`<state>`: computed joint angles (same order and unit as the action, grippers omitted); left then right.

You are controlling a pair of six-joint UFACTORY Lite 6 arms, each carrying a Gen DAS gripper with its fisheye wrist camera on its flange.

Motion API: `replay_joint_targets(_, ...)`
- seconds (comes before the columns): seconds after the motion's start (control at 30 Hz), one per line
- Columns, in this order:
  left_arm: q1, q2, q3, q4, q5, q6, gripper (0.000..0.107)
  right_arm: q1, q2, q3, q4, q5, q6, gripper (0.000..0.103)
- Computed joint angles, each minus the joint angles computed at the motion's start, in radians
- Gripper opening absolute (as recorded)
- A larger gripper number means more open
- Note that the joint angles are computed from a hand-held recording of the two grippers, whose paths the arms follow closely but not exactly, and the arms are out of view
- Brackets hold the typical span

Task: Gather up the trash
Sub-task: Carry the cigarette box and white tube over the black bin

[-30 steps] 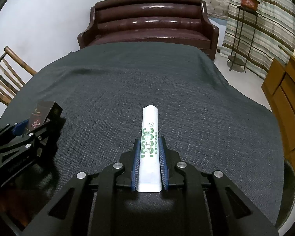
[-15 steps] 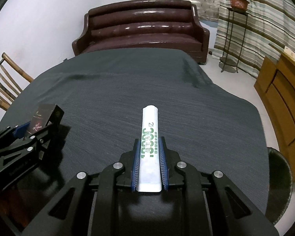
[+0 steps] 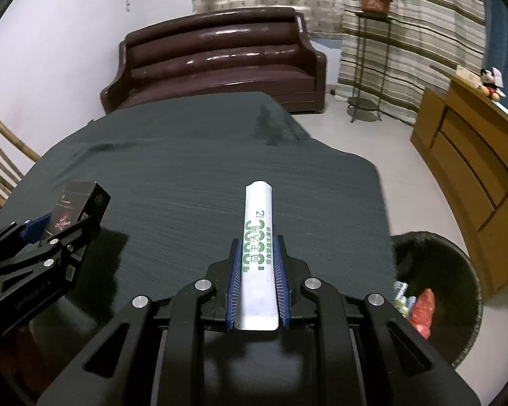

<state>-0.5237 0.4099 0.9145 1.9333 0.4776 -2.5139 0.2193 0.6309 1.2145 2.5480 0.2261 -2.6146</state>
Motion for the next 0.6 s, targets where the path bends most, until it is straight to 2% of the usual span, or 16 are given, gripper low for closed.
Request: replay_joint_targets(0.6, -0.190, 0.241, 0.392, -0.272, -0.001, 0.320, 0.053, -0.238, -0.076, -0.118, -0.070, 0.082, 0.005, 0.020)
